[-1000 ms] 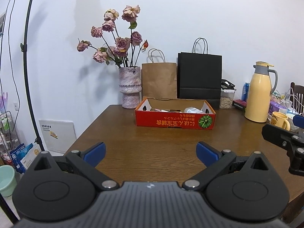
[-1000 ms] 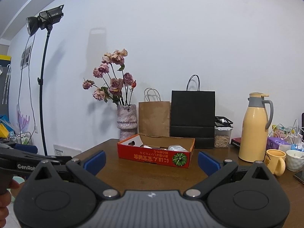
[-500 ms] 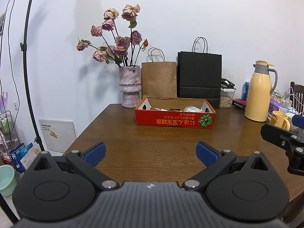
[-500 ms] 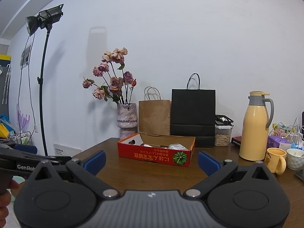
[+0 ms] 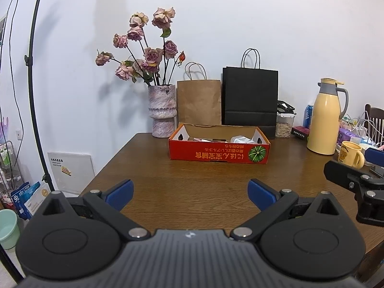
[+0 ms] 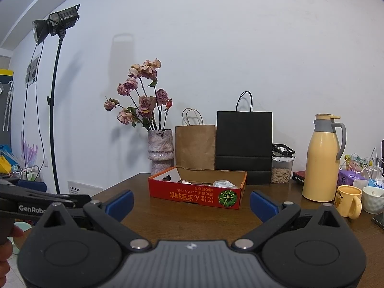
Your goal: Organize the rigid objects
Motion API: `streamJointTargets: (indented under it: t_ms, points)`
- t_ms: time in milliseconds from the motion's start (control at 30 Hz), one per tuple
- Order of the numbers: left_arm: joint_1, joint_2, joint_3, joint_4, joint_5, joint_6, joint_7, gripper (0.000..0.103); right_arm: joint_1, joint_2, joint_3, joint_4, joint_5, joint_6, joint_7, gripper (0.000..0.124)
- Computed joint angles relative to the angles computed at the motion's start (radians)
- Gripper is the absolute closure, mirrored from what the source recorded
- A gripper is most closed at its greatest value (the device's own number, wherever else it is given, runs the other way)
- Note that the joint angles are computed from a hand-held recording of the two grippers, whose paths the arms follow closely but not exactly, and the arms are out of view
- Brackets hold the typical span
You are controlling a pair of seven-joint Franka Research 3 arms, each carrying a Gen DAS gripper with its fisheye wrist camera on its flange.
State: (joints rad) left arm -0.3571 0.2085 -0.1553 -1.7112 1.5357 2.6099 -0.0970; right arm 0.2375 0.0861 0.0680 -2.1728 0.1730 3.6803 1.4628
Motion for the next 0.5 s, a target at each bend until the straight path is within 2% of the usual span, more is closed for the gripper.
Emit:
streamJointTargets:
  t_ms: [500]
  points:
    - [-0.001,-0.001,-0.002,-0.002,0.034,0.003,-0.031,0.0,0.0,0.0,0.001,-0.002,-0.001,0.0,0.001,0.021]
